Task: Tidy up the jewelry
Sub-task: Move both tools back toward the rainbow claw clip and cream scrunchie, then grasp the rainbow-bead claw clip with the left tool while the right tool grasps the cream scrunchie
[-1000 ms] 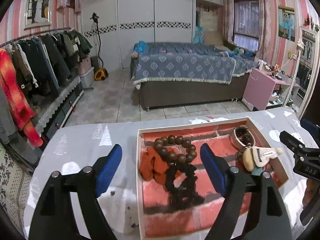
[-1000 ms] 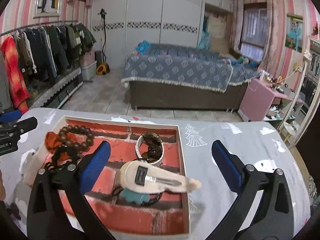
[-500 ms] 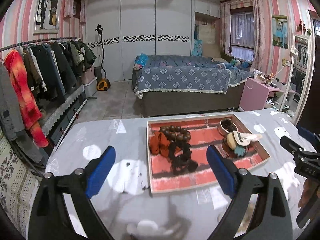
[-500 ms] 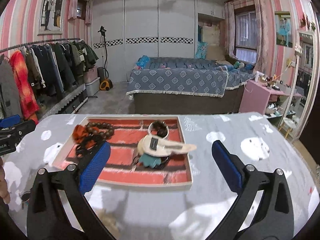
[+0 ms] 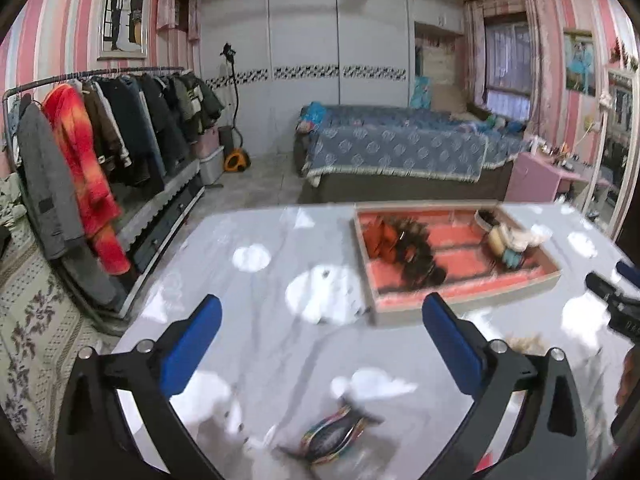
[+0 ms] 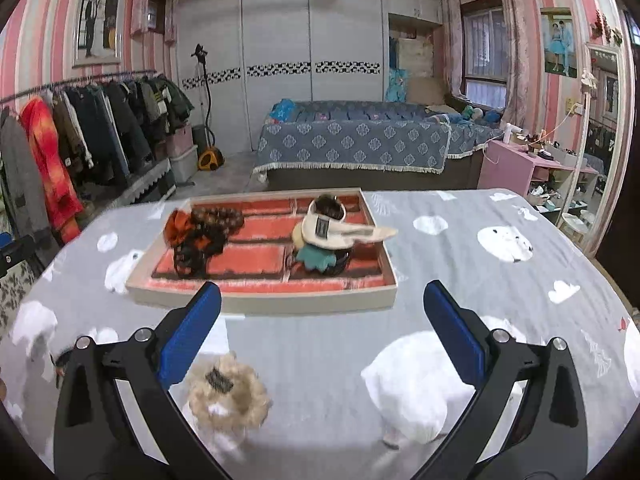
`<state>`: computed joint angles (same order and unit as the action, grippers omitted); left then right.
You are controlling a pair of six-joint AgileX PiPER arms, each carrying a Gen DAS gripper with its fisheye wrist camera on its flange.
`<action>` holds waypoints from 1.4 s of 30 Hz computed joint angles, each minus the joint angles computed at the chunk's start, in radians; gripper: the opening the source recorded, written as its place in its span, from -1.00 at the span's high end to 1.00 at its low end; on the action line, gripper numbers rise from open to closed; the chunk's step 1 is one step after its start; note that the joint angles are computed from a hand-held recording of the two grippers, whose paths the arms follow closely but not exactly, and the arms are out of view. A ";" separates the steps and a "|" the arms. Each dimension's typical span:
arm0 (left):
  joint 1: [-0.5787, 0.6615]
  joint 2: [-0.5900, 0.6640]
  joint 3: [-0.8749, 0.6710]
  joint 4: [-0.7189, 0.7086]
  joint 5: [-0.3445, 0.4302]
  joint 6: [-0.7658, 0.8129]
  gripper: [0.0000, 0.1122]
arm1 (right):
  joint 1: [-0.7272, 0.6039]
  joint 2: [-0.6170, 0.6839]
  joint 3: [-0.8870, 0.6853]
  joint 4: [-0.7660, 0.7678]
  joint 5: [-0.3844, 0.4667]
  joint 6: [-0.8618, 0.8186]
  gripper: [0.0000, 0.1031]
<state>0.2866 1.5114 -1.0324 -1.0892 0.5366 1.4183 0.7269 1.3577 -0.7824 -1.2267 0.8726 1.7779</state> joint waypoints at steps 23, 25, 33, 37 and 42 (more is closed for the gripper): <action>0.133 0.178 0.088 -0.073 0.092 0.280 -0.75 | -0.062 0.183 -0.001 0.094 -0.137 -0.069 -0.91; 0.125 0.180 0.090 -0.062 0.076 0.274 -0.75 | -0.066 0.200 -0.010 0.109 -0.138 -0.086 -0.90; 0.096 0.180 0.111 -0.030 0.067 0.299 -0.74 | -0.113 0.213 -0.017 0.191 -0.226 -0.169 -0.76; 0.074 0.189 0.109 0.000 0.046 0.282 -0.66 | -0.140 0.238 -0.038 0.267 -0.262 -0.260 -0.49; 0.055 0.219 0.077 0.080 0.044 0.197 -0.08 | -0.171 0.235 -0.032 0.306 -0.313 -0.303 -0.04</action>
<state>0.3420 1.7299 -0.9550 -1.0093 0.5806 1.6155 0.5560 1.5924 -0.8139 -0.9212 0.5594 1.4748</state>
